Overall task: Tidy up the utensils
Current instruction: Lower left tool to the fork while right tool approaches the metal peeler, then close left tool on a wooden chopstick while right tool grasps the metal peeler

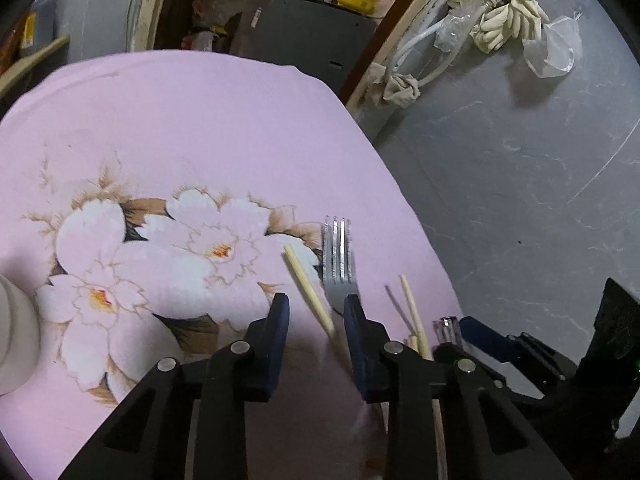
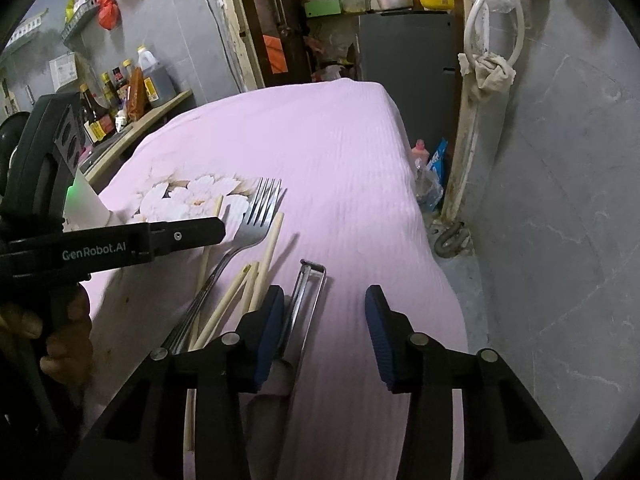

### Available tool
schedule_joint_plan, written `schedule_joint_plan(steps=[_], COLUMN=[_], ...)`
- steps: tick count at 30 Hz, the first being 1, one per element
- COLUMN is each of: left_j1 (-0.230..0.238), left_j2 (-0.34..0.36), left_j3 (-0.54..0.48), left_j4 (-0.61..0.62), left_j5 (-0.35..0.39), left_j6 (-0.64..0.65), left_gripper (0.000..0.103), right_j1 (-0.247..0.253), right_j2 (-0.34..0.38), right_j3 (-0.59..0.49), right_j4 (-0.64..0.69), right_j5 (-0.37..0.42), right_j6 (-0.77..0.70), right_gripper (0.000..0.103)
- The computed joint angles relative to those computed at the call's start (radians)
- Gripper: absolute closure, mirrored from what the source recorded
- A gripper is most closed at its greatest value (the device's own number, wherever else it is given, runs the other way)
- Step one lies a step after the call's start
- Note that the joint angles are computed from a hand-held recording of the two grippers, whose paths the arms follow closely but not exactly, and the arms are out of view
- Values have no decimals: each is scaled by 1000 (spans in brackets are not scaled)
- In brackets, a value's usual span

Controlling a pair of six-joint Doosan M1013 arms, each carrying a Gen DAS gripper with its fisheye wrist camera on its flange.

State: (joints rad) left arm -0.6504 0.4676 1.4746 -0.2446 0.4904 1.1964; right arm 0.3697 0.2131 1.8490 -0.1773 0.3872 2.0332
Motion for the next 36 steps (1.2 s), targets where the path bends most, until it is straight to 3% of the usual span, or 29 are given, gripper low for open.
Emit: schedule_joint_plan(steps=[8, 10, 13, 22, 25, 27, 29, 36], left_j1=[12, 12, 18, 23, 22, 21, 23, 27], left_j2=[11, 17, 23, 3, -13, -25, -31, -73], left_j3=[-23, -34, -43, -22, -7, 5, 10, 50], left_j4=[-95, -105, -130, -177, -178, -168, -168, -173], left_j5=[54, 74, 92, 67, 50, 41, 35, -11], left_j6=[93, 107, 120, 129, 141, 137, 140, 154], left_gripper=[81, 90, 92, 96, 98, 98, 98, 98], right_j1=[12, 12, 12, -2, 4, 8, 10, 13], right_j2=[-6, -3, 1, 30, 43, 48, 51, 19], right_j3=[-5, -16, -23, -80, -103, -117, -125, -103], right_j4=[-18, -7, -11, 66, 53, 45, 50, 70], right_j5=[54, 75, 92, 181, 218, 240, 255, 210], right_j6=[24, 21, 35, 16, 38, 47, 47, 51], right_gripper=[65, 65, 65, 66, 74, 86, 90, 91])
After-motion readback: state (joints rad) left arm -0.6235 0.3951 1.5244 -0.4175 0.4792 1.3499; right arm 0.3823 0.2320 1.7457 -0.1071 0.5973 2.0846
